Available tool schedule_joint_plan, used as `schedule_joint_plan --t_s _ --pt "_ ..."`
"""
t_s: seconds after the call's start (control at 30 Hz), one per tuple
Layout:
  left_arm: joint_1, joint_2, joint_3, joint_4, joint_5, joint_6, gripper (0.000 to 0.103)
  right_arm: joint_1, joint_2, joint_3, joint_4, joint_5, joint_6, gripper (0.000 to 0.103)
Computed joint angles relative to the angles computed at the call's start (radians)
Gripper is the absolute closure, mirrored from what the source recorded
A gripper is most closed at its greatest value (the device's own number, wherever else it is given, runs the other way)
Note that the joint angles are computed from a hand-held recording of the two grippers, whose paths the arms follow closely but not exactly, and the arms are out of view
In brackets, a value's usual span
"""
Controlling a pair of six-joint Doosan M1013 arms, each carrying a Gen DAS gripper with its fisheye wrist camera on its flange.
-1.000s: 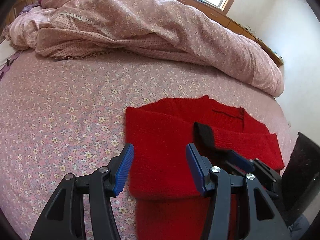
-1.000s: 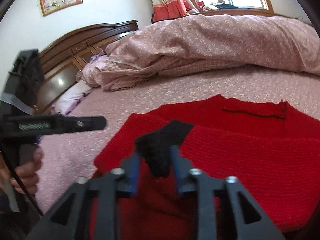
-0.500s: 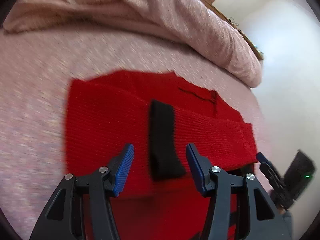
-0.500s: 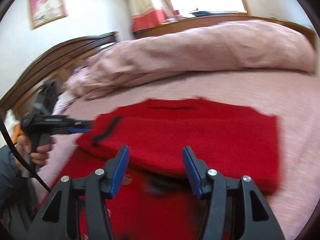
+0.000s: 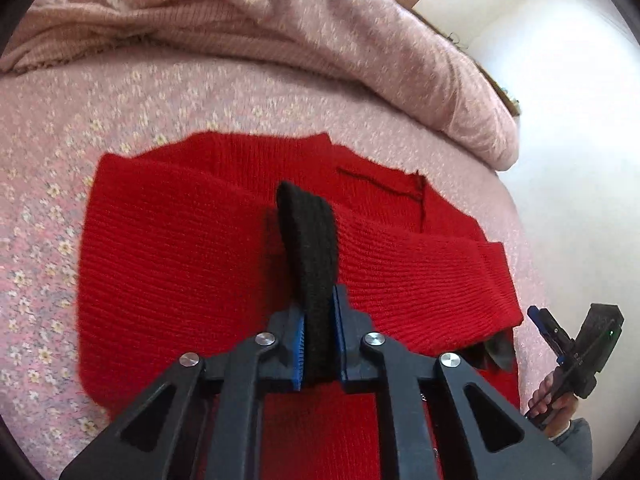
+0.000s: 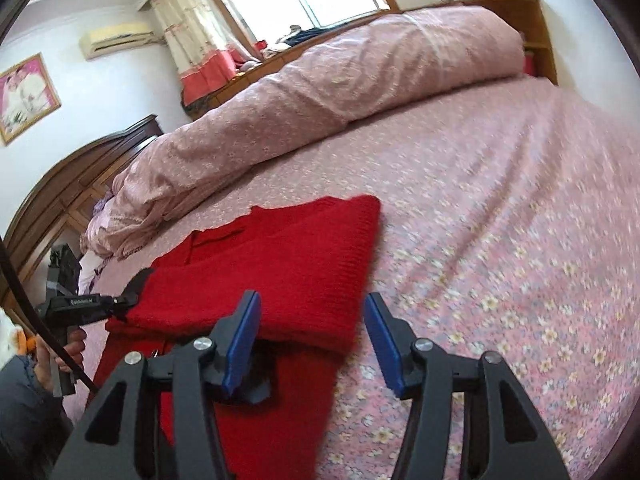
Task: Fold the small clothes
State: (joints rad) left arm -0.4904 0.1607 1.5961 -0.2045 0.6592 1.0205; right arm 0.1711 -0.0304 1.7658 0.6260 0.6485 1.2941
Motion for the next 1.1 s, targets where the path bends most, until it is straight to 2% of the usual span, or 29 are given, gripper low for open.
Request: schedule_joint_plan --t_s 0.07,0.1,0.13,0.2,0.3,0.43,0.57,0.77,0.9,1.03,1.1 --pt "0.003 -0.009 0.009 0.007 -0.008 -0.004 0.098 0.021 0.006 -0.012 -0.038 -0.005 0.0 0.069" --pt "0.004 -0.01 0.01 0.007 -0.005 -0.002 0.098 0.035 0.012 -0.019 -0.08 -0.008 0.025 0.084" --pt "0.005 -0.009 0.01 0.006 -0.002 0.0 0.098 0.044 0.018 -0.025 -0.12 -0.004 0.053 0.089" --pt "0.002 -0.006 0.008 0.027 0.008 -0.021 0.097 0.057 0.038 -0.036 -0.165 0.011 0.09 0.091" --pt "-0.005 0.012 -0.012 0.097 0.066 -0.082 0.093 0.076 0.065 -0.054 -0.317 0.052 0.223 0.096" --pt "-0.003 0.015 -0.012 0.098 0.077 -0.089 0.091 0.07 0.063 -0.053 -0.302 0.05 0.227 0.098" --pt "-0.04 -0.003 -0.024 0.276 0.132 -0.174 0.091 0.06 0.042 -0.038 -0.272 0.032 0.206 0.097" --pt "-0.109 -0.088 0.04 0.475 0.104 -0.268 0.085 0.045 -0.003 -0.005 -0.219 0.047 0.165 0.093" --pt "-0.137 -0.143 0.093 0.477 0.124 -0.265 0.084 0.033 -0.043 0.031 -0.153 0.083 0.113 0.092" --pt "-0.18 -0.201 0.166 0.534 0.17 -0.364 0.084 0.018 -0.099 0.082 -0.079 0.137 0.076 0.084" --pt "-0.188 -0.226 0.202 0.511 0.186 -0.39 0.083 0.007 -0.13 0.114 -0.032 0.175 0.051 0.082"
